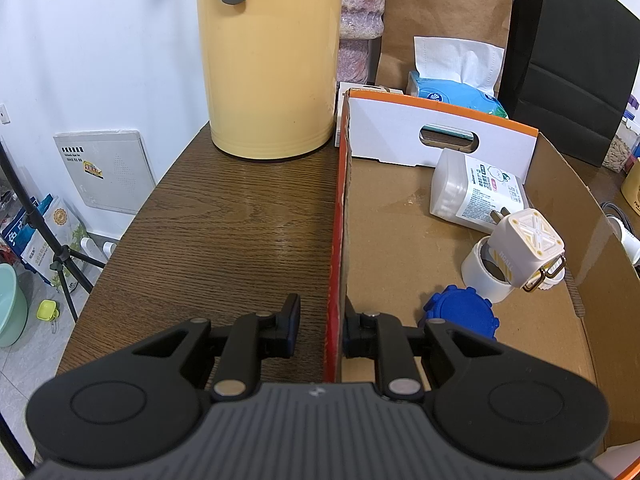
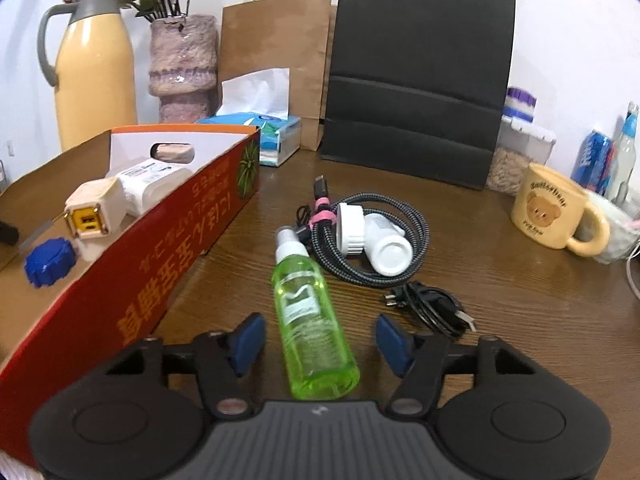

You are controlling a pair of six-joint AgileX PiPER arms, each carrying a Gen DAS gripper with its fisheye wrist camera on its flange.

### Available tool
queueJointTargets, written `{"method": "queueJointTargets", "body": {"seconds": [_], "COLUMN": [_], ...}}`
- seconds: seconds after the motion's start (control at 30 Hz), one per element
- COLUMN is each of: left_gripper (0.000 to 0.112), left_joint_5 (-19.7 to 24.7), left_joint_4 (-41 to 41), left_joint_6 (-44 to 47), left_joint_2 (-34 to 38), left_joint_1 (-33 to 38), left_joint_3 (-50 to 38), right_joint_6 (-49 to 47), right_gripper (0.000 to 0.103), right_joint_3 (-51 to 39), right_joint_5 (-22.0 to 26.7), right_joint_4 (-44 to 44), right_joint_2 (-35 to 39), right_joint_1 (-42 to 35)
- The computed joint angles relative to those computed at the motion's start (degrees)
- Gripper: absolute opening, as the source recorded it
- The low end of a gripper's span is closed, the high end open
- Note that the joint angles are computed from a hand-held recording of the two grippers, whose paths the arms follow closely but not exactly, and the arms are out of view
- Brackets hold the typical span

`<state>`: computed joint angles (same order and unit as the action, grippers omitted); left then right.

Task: Organize rigid objects
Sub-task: 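Move the right gripper to the green spray bottle and grasp it, then lift the green spray bottle and carry it over the tray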

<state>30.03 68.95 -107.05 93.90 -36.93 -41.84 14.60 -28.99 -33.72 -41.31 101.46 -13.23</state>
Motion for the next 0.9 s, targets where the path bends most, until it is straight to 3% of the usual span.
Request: {"method": "queueJointTargets", "body": {"seconds": [0.1, 0.13, 0.17, 0.43, 0.9], "left_gripper": [0.020, 0.020, 0.020, 0.020, 0.020], "left_joint_5": [0.0, 0.0, 0.0, 0.0, 0.0], "left_joint_4": [0.0, 0.0, 0.0, 0.1, 0.1], "left_joint_6": [0.0, 0.0, 0.0, -0.1, -0.1], "left_joint_2": [0.0, 0.0, 0.0, 0.0, 0.0], "left_joint_1": [0.0, 0.0, 0.0, -0.1, -0.1], "left_joint_3": [0.0, 0.0, 0.0, 0.0, 0.0], "right_joint_6": [2.4, 3.9, 3.8, -6.3, -2.8], "right_gripper": [0.047, 0.034, 0.031, 0.030, 0.030], "right_joint_3": [-1.9, -2.4, -2.4, 1.4, 3.7], "right_joint_5": [0.4, 0.1, 0.0, -3.2, -6.2], "right_joint_4": [-1.0, -2.4, -2.3, 8.8, 7.3], "right_joint_2": [1.3, 1.7, 1.7, 0.4, -5.6], "right_joint_1": [1.0, 1.0, 1.5, 4.0, 4.7]}}
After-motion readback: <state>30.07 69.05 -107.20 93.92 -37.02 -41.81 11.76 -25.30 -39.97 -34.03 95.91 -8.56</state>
